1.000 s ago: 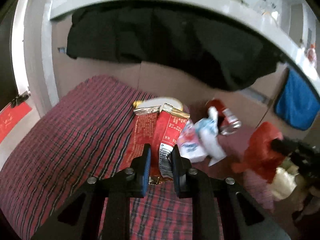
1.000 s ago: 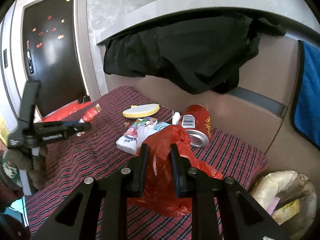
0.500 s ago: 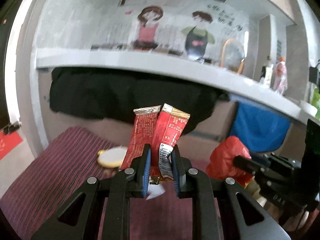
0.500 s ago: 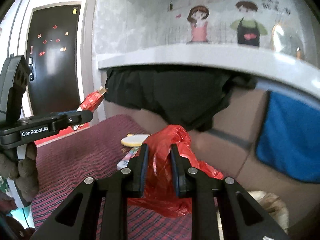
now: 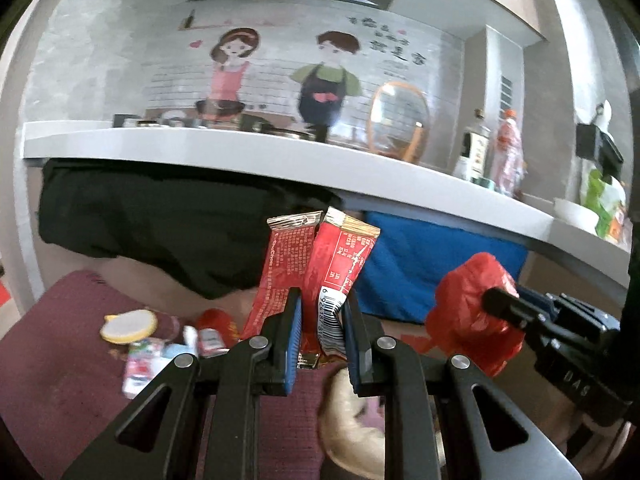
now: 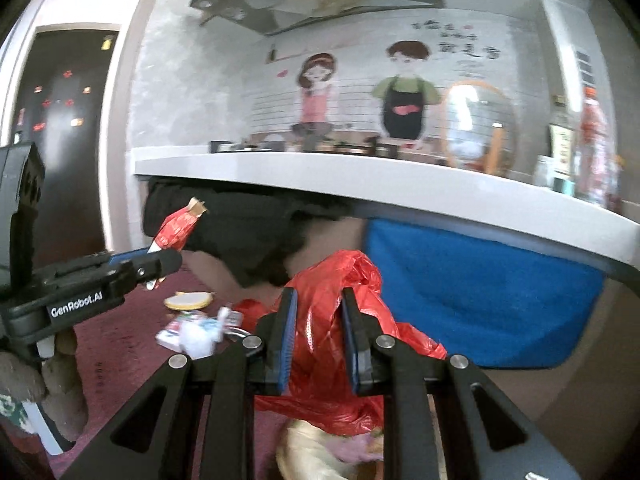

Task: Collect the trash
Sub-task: 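Carry the red bag and snack packets over the bin and open both tools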

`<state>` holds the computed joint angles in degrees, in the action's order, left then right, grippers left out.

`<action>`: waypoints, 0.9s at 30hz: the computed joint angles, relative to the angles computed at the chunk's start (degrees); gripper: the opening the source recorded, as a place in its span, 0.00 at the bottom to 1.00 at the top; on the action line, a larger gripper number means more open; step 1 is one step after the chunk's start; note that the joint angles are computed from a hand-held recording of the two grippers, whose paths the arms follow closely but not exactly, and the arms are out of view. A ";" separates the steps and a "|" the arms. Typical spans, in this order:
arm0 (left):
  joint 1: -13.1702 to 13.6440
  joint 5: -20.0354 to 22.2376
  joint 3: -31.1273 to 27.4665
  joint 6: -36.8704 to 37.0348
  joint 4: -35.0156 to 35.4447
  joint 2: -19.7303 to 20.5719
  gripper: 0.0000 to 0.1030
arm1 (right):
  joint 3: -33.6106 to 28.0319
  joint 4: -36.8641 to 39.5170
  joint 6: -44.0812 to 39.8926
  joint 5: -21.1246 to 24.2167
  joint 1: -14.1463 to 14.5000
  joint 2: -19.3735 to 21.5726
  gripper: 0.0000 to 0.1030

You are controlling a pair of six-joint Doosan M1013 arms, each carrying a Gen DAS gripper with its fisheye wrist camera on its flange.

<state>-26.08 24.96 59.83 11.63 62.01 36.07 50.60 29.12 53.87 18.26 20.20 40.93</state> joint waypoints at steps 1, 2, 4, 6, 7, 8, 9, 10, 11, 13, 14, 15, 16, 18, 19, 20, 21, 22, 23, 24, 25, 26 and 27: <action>-0.32 -0.09 -0.87 1.20 -1.09 0.61 0.20 | 0.53 -0.74 0.85 -0.39 -0.32 -0.33 0.18; -0.61 -0.32 -1.60 2.39 -2.12 1.17 0.20 | 1.28 -2.00 2.27 -0.99 -0.79 -0.71 0.18; -1.06 -0.45 -3.30 5.42 -4.58 2.34 0.20 | 2.02 -3.86 4.33 -1.66 -1.31 -1.03 0.18; -1.37 -0.84 -4.08 6.95 -5.99 3.06 0.20 | 2.97 -5.68 6.61 -2.32 -1.84 -1.42 0.18; -1.51 -0.98 -4.82 8.35 -7.43 3.65 0.20 | 3.33 -6.09 7.47 -2.45 -2.16 -1.50 0.18; -1.54 -1.10 -5.32 9.36 -8.50 4.01 0.20 | 3.42 -6.05 7.79 -2.51 -2.40 -1.40 0.18; -1.61 -1.31 -5.99 10.82 -10.09 4.57 0.20 | 3.76 -6.03 8.04 -2.75 -2.59 -1.45 0.18; -1.62 -1.17 -6.61 11.93 -11.20 5.03 0.20 | 3.89 -6.39 8.65 -2.85 -2.75 -1.38 0.18; -1.65 -1.10 -7.27 13.63 -13.00 5.58 0.20 | 3.96 -7.00 9.60 -2.81 -2.92 -1.22 0.18; -1.75 -0.81 -8.06 16.05 -15.77 6.37 0.20 | 4.14 -7.12 10.33 -2.71 -3.20 -1.02 0.18; -1.76 -0.62 -8.49 17.23 -17.21 6.80 0.20 | 4.08 -6.89 10.54 -2.43 -3.35 -0.79 0.18; -1.78 -0.35 -8.97 18.44 -18.59 7.25 0.20 | 4.13 -6.94 10.94 -2.33 -3.46 -0.67 0.18; -1.76 -0.27 -8.96 19.00 -19.15 7.39 0.20 | 3.98 -7.11 11.33 -2.03 -3.55 -0.43 0.18; -1.81 0.58 -9.88 20.44 -20.73 8.24 0.20 | 3.44 -7.28 12.01 -1.17 -3.74 0.17 0.18; -1.83 1.02 -10.39 20.95 -21.30 8.61 0.20 | 3.30 -7.00 11.99 -0.87 -3.85 0.39 0.18; -1.82 1.60 -10.96 21.66 -22.22 9.06 0.20 | 3.30 -6.72 12.02 -0.64 -3.95 0.60 0.18; -1.80 2.09 -11.45 22.35 -23.22 9.43 0.20 | 3.19 -6.61 12.19 -0.45 -4.03 0.80 0.18; -1.75 2.50 -11.83 22.75 -23.93 9.71 0.20 | 3.08 -6.62 12.46 -0.29 -4.08 0.99 0.18; -1.71 2.99 -12.22 23.05 -24.55 10.02 0.20 | 2.91 -6.38 12.58 0.01 -4.17 1.22 0.18; -1.71 3.47 -12.60 22.98 -24.68 10.31 0.20 | 2.70 -6.14 12.61 0.30 -4.24 1.42 0.18; -1.71 3.79 -12.81 22.73 -24.64 10.50 0.20 | 2.51 -5.95 12.72 0.56 -4.32 1.65 0.18; -1.71 4.15 -13.12 22.76 -24.91 10.75 0.20 | 2.40 -5.93 12.83 0.67 -4.34 1.77 0.18; -1.72 4.44 -13.35 22.81 -25.11 10.93 0.20 | 2.32 -5.76 12.76 0.77 -4.38 1.91 0.18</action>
